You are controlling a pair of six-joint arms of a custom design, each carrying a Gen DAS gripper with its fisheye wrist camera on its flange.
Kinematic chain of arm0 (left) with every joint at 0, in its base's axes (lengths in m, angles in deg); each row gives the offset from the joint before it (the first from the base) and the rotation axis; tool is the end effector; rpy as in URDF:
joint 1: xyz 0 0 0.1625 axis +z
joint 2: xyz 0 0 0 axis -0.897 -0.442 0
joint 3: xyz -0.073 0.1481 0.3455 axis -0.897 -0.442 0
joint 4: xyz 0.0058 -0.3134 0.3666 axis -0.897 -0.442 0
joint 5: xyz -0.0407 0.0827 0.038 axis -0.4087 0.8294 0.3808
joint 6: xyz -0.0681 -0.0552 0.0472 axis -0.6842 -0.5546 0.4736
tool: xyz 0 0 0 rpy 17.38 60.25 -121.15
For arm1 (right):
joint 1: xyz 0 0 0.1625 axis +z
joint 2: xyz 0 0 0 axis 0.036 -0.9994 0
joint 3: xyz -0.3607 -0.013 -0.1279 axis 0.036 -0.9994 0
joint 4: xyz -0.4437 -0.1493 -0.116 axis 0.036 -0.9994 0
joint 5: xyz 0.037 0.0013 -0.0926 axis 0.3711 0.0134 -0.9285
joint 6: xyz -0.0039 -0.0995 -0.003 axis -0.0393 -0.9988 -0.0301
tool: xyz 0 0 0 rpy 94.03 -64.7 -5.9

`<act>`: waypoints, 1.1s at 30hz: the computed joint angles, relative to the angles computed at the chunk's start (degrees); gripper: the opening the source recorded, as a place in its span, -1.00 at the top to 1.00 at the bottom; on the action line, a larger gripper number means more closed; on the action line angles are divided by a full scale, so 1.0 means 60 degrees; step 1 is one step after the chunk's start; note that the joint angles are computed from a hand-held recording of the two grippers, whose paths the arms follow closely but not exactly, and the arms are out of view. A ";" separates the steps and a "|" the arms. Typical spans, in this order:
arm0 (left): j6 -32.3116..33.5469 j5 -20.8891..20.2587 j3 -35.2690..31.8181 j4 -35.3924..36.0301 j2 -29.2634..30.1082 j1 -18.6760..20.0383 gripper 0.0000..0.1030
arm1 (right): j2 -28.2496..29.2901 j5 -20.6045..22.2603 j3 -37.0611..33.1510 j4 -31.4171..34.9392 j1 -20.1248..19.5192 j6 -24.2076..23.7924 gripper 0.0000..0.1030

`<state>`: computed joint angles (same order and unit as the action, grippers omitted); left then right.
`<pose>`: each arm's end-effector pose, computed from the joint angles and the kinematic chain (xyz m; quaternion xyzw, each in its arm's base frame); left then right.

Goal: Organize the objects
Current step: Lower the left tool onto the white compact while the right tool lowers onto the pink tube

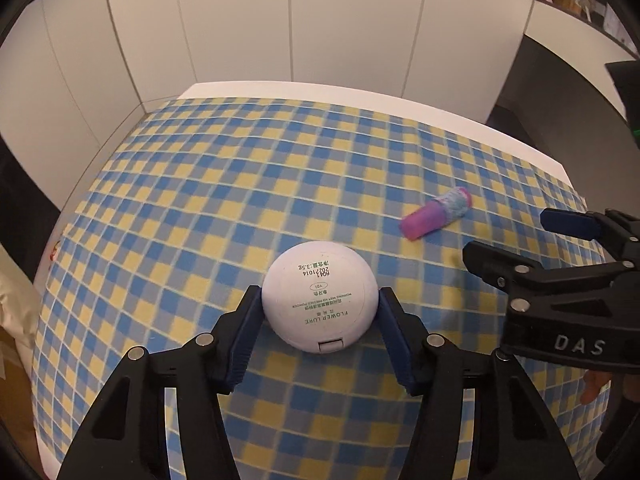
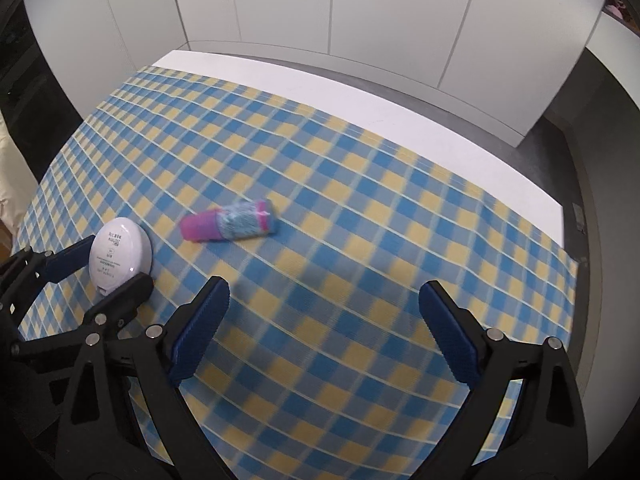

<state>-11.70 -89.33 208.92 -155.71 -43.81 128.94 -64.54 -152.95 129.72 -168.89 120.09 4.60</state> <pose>0.0151 -0.4087 0.1845 0.3643 0.8848 -0.1117 0.2683 0.2779 -0.3510 -0.0885 -0.0832 -0.8679 0.2643 0.4124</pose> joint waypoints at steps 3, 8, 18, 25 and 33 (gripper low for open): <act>0.0068 0.0093 -0.0193 -0.0095 0.0109 0.0224 -0.12 | 0.0316 0.0090 -0.0353 -0.0149 -0.0067 -0.0333 -0.90; -0.0038 0.0029 -0.0543 0.0184 0.0219 0.0510 -0.12 | 0.0738 0.0070 -0.0873 -0.0309 -0.0109 -0.0957 -0.79; -0.0368 0.0025 -0.0815 0.0765 0.0123 0.0650 -0.12 | 0.1102 0.0285 -0.1419 -0.0209 -0.0088 -0.1392 -0.17; -0.0421 0.0058 -0.0803 0.1166 -0.0335 0.0631 -0.12 | 0.0922 0.0213 -0.1391 0.0252 0.0262 -0.0797 -0.17; -0.0656 -0.0064 -0.0780 0.2275 -0.1535 0.0376 -0.11 | 0.0522 -0.0007 -0.1507 0.1722 0.1063 0.0765 -0.17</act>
<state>-15.63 -89.72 204.24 -142.06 -53.03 131.20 -61.41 -152.99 120.67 -158.56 126.47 9.19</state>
